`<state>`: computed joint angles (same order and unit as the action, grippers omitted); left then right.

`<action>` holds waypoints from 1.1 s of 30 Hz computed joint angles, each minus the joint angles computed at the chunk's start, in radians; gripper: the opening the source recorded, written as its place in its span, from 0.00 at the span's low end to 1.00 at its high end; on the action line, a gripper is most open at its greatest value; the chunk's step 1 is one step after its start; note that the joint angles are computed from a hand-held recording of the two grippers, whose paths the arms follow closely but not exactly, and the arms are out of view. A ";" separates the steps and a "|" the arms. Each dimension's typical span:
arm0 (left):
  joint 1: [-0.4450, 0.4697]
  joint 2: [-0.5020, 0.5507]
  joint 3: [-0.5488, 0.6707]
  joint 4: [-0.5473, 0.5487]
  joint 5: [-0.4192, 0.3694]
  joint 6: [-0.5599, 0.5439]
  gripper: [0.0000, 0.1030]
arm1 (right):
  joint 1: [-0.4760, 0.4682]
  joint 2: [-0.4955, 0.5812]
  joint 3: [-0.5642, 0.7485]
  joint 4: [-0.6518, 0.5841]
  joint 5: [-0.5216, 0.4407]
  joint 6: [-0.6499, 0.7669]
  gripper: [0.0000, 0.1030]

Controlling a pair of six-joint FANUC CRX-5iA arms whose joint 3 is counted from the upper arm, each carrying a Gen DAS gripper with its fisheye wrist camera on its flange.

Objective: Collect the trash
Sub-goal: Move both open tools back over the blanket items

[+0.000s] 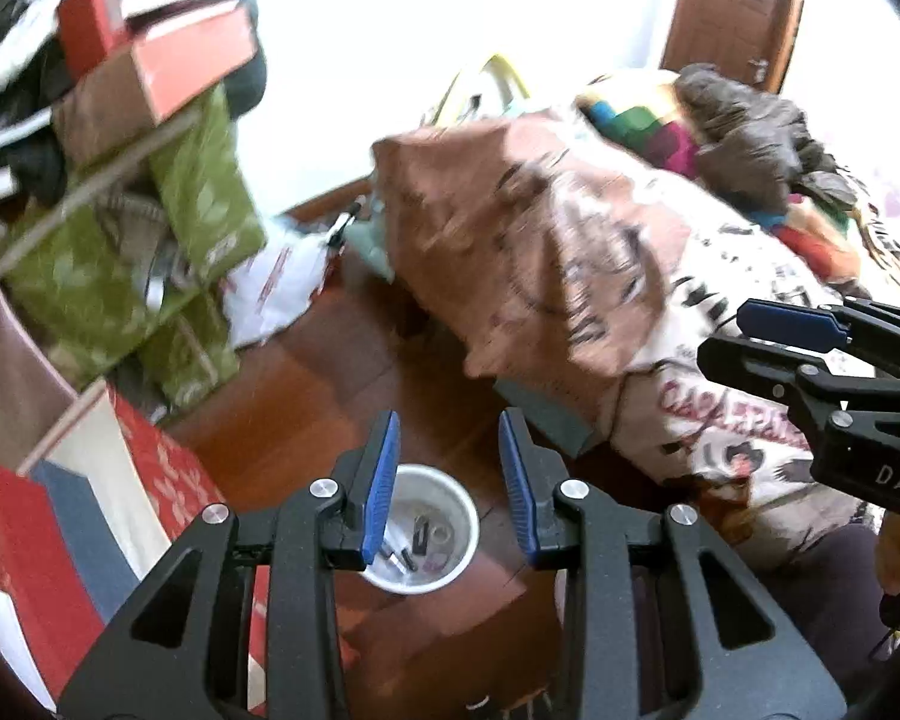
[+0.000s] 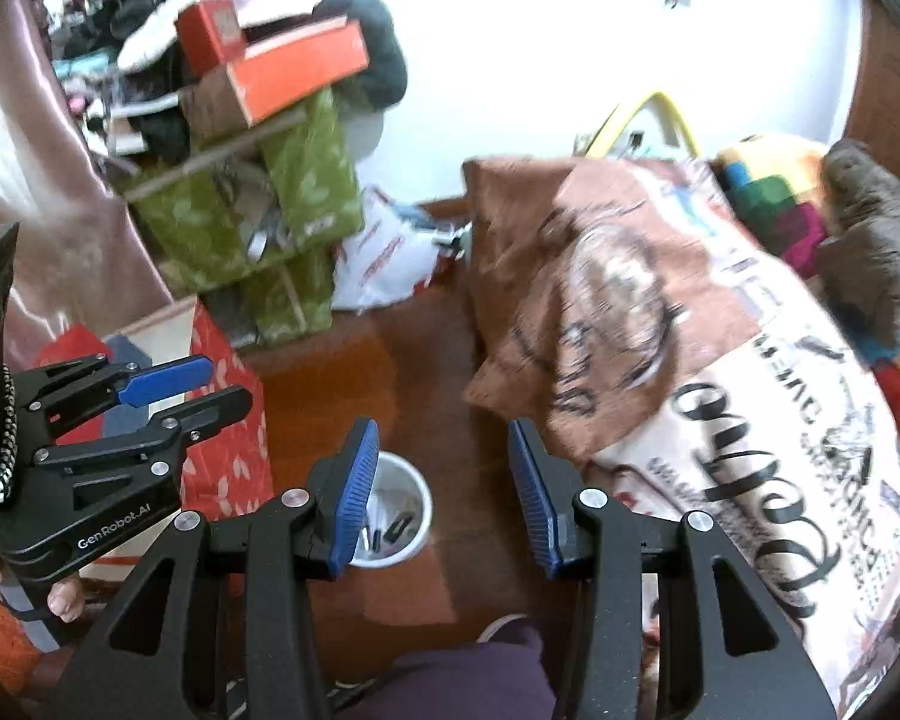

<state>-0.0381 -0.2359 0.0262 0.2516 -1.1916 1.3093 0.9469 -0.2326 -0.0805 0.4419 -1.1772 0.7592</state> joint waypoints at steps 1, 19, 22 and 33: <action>-0.019 0.002 0.018 -0.005 0.002 0.006 0.33 | 0.006 -0.022 -0.014 0.025 -0.001 -0.016 0.40; -0.407 0.180 0.335 -0.124 0.046 0.103 0.60 | -0.039 -0.324 -0.195 0.298 -0.122 -0.178 0.53; -0.462 0.234 0.388 -0.135 0.048 0.116 0.66 | -0.096 -0.356 -0.225 0.313 -0.136 -0.176 0.55; -0.601 0.525 0.662 -0.110 -0.019 0.117 0.67 | -0.418 -0.391 -0.283 0.178 -0.086 -0.062 0.55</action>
<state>-0.6389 0.2895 0.6881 0.1421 -1.2107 1.4266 0.5284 -0.6233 -0.3638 0.6198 -1.2635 0.6969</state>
